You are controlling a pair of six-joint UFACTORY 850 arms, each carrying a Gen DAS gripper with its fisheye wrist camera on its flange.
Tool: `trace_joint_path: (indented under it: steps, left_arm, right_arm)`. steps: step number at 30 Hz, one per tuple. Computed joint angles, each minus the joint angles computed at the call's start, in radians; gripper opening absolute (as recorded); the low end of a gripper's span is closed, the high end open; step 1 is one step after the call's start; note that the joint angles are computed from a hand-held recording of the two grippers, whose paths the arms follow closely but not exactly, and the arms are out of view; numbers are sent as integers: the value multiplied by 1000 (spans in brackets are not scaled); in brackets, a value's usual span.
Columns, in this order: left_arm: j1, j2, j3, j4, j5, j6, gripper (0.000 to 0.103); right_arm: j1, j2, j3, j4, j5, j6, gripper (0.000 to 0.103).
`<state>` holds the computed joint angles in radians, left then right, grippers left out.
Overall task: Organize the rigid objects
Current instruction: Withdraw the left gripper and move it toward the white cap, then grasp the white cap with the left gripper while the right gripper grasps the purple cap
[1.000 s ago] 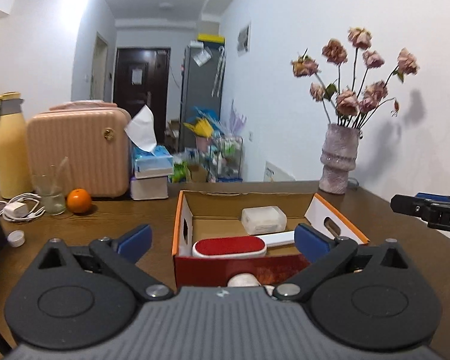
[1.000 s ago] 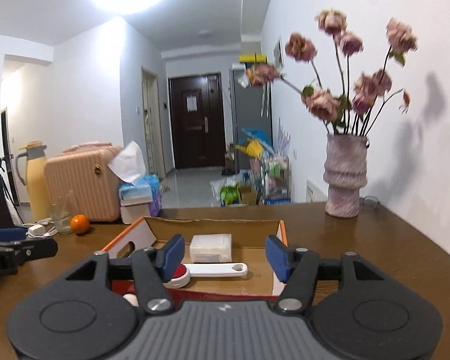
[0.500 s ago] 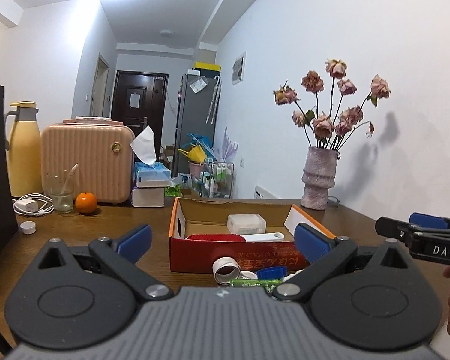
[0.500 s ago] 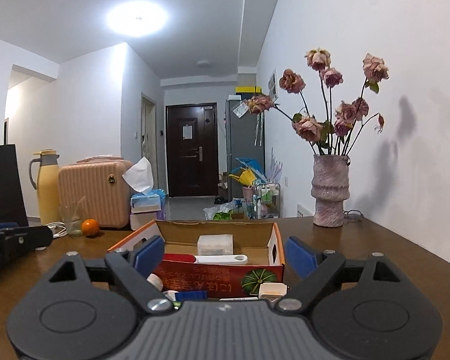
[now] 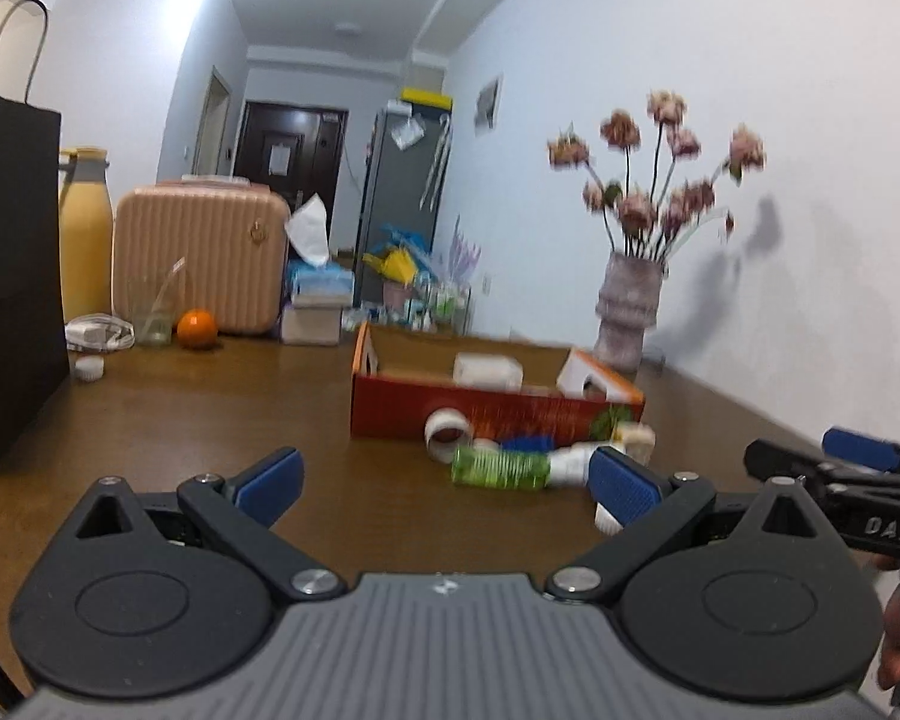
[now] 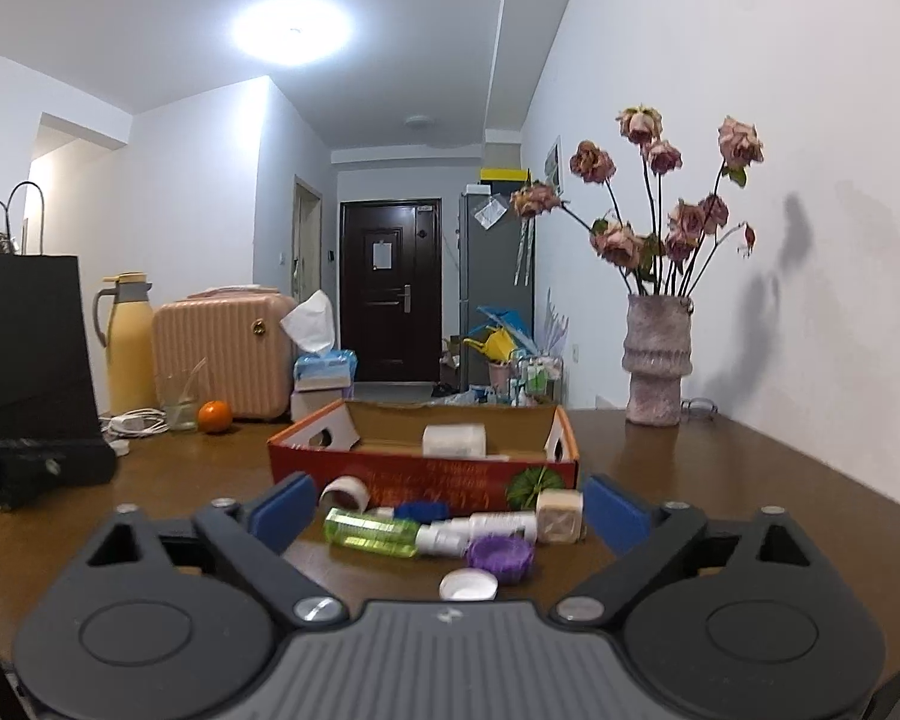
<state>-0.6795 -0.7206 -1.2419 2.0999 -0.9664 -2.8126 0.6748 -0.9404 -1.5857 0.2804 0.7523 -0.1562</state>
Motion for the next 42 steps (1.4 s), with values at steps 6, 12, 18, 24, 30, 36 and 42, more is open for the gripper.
trace_joint_path:
  steps: [6,12,18,24,30,36,42]
  left_arm:
    - [-2,-13,-17,4,38,8,103]
    - [7,-58,-79,19,116,33,103]
    - [36,-187,-282,-63,279,174,103]
    - [62,-363,-583,-233,411,419,103]
    - [74,-559,-941,-483,492,771,84]
    - [91,-770,-1326,-938,472,1243,67]
    - [98,-727,-1246,-877,461,1175,41]
  right_arm:
    - [5,24,68,14,15,5,98]
    - [-6,26,85,26,15,2,98]
    - [-47,-21,14,78,-73,-29,98]
    - [-108,-97,-107,116,-191,-25,98]
    - [-153,-176,-245,110,-277,-47,98]
    - [-182,-248,-378,73,-342,-46,98]
    - [-188,-320,-512,-2,-421,12,98]
